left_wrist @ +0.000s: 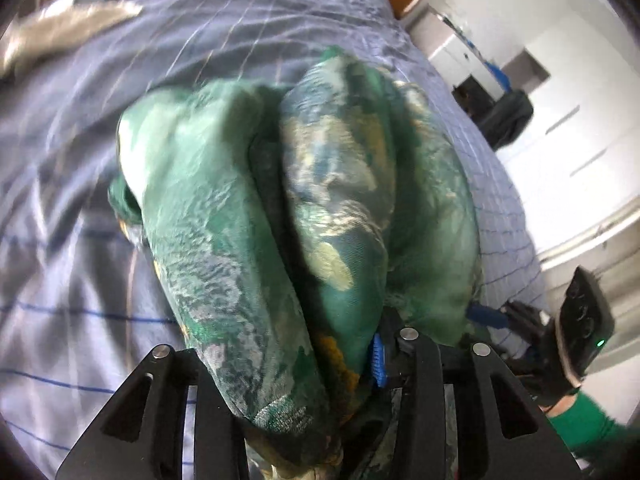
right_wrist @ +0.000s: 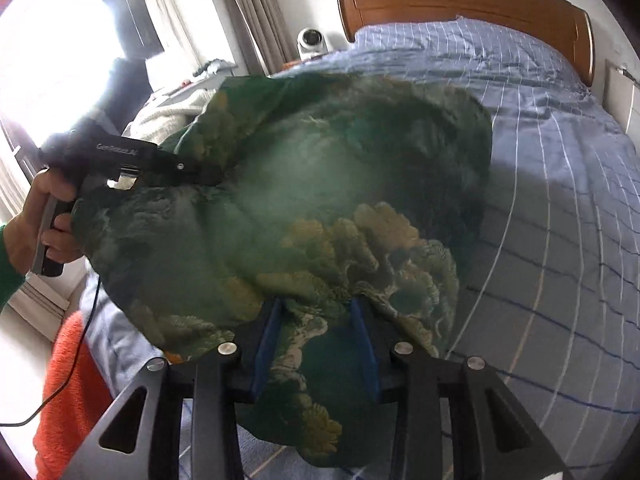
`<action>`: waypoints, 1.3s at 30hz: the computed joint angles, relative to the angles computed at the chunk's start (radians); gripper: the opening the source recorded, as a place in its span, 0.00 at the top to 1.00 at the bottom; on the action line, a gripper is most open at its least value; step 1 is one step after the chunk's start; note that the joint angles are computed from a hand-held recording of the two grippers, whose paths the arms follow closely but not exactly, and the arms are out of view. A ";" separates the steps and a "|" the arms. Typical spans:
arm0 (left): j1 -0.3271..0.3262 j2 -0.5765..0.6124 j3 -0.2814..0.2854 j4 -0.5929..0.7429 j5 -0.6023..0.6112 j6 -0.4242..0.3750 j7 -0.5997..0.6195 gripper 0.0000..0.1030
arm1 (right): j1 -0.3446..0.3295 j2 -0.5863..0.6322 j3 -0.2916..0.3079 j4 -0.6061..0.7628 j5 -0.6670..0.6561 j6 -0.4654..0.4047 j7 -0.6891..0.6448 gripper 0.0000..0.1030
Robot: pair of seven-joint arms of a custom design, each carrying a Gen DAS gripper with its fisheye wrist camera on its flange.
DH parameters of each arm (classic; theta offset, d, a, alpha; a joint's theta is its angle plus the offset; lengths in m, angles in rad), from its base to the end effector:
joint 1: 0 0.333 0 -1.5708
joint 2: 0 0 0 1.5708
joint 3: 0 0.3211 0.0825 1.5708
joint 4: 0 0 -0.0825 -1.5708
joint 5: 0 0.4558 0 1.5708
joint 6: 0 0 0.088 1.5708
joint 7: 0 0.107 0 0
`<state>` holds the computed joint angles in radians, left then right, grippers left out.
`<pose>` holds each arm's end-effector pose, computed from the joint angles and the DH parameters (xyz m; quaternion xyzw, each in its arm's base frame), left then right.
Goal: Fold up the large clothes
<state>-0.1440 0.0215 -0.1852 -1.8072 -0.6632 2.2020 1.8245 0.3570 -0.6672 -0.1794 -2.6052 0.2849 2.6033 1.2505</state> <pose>0.6311 -0.2371 0.5556 0.5637 -0.7510 0.3297 0.0977 0.4525 0.0725 0.5137 -0.7536 0.5549 -0.1264 0.3289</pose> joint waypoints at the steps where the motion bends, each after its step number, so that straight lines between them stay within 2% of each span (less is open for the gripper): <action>1: 0.002 0.001 0.001 -0.011 -0.025 0.008 0.008 0.62 | -0.005 0.012 0.009 -0.001 -0.008 0.002 0.005 0.66; 5: 0.006 0.001 0.002 -0.038 -0.098 0.036 0.027 0.60 | -0.007 0.028 0.012 0.003 -0.006 -0.006 0.022 0.66; 9: 0.005 -0.008 0.003 -0.045 -0.092 0.044 0.035 0.60 | -0.019 0.035 0.013 0.066 -0.022 -0.115 0.018 0.65; 12: 0.008 -0.005 0.006 -0.049 -0.114 0.043 0.050 0.59 | -0.035 0.082 0.023 0.166 -0.014 -0.187 0.040 0.63; 16: 0.010 -0.013 0.008 -0.063 -0.126 0.049 0.065 0.59 | -0.039 0.179 0.044 0.302 0.020 -0.157 0.061 0.63; 22: 0.012 -0.020 0.011 -0.078 -0.147 0.055 0.082 0.59 | -0.044 0.424 0.088 0.518 0.079 -0.114 0.073 0.63; 25: 0.013 -0.022 0.012 -0.086 -0.159 0.057 0.091 0.59 | -0.067 0.550 0.120 0.606 0.102 -0.137 0.077 0.63; 27: 0.013 -0.018 0.012 -0.089 -0.149 0.058 0.088 0.59 | -0.094 0.631 0.150 0.655 0.056 -0.179 0.137 0.63; 32: 0.018 0.009 0.012 -0.070 -0.151 0.045 0.081 0.60 | -0.133 0.692 0.199 0.678 -0.037 -0.191 0.200 0.63; 39: 0.024 -0.009 0.011 -0.086 -0.165 0.036 0.093 0.59 | -0.155 0.674 0.214 0.676 -0.018 -0.209 0.198 0.63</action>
<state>-0.1196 0.0120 -0.1745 -1.8937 -0.8280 2.2383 1.9177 0.2019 0.0069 0.0349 -1.9297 0.2671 2.3946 1.4482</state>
